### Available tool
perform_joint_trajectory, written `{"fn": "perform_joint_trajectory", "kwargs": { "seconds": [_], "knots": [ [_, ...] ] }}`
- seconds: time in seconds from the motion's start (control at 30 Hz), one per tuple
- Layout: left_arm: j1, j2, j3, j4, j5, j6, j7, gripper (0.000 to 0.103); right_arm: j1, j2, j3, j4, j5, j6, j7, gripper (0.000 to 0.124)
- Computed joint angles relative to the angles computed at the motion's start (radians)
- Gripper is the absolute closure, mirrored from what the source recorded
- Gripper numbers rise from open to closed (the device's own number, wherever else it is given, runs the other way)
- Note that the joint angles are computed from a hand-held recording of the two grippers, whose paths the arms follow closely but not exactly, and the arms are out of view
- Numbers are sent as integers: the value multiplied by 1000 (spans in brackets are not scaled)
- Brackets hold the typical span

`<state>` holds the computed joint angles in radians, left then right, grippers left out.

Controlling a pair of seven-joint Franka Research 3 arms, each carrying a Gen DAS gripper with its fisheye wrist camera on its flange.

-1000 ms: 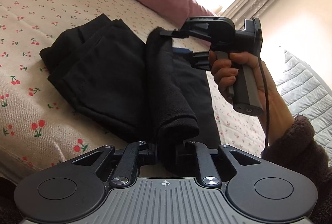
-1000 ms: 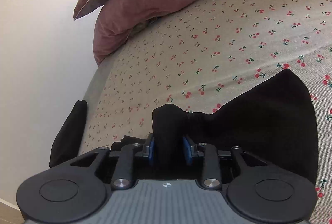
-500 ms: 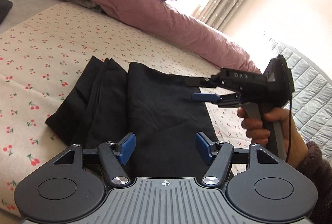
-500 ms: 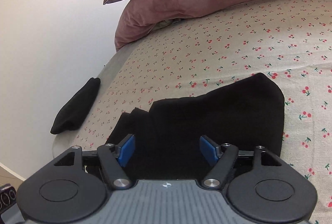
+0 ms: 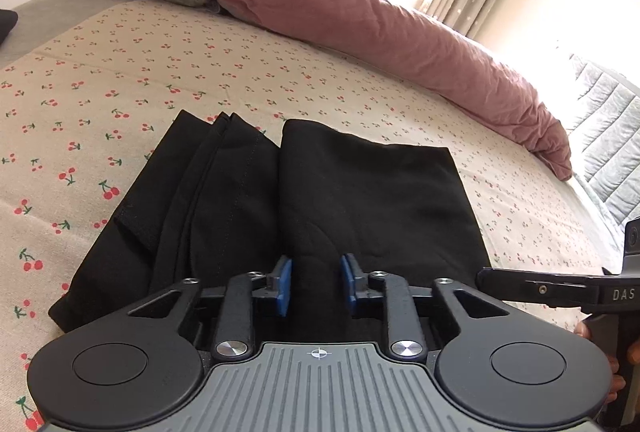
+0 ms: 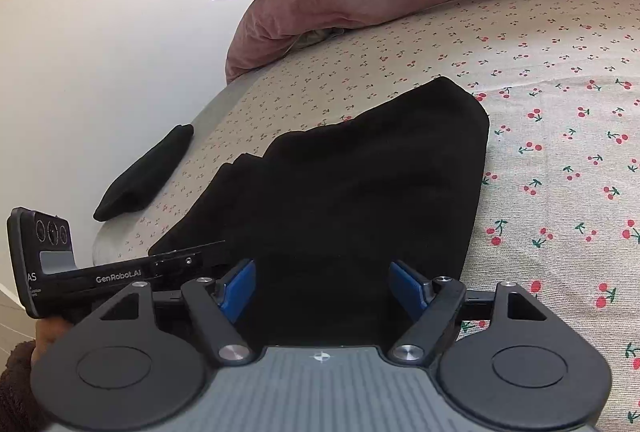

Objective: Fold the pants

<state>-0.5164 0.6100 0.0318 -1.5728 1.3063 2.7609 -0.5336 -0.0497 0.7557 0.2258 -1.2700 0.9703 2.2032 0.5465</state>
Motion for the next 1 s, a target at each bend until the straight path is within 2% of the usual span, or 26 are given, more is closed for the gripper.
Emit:
{"fn": "perform_joint_trajectory", "kwargs": {
  "seconds": [0.03, 0.1, 0.2, 0.37, 0.53, 0.7, 0.77, 0.87, 0.9, 0.93, 0.97, 1.0],
  "knots": [
    [2, 5, -4, 9, -10, -8, 21, 101, -8, 16, 7, 22, 5, -25, -2, 48],
    [-5, -7, -4, 9, -14, -28, 46, 101, -22, 38, 16, 54, 12, -64, -15, 47],
    [6, -44, -9, -10, -6, -15, 84, 101, -32, 47, 20, 65, 26, -71, -31, 45],
    [63, -107, -39, -57, -99, -34, 227, 101, -33, 48, 11, 65, 21, -63, -37, 45],
    [106, -170, -46, -139, -138, -35, 254, 100, -29, 54, 4, 71, 4, -50, -49, 44],
    [118, -154, -65, -145, -209, -167, 340, 99, -16, 83, -1, 107, -32, -53, -6, 44],
    [125, -152, -61, -159, -206, -152, 319, 98, -15, 84, 2, 105, -39, -48, -4, 44],
    [132, -157, -51, -179, -163, -95, 287, 85, -19, 81, 8, 98, -41, -45, -13, 43],
    [140, -157, -52, -184, -159, -72, 290, 68, -18, 82, 9, 100, -41, -46, -11, 41],
    [148, -156, -53, -186, -161, -50, 292, 34, -19, 85, 10, 105, -42, -50, -7, 40],
    [148, -154, -44, -188, -144, -26, 271, 22, -19, 89, 12, 111, -41, -55, -2, 39],
    [142, -152, -26, -190, -104, 3, 221, 21, -20, 97, 13, 123, -41, -66, 7, 39]
  ]
}}
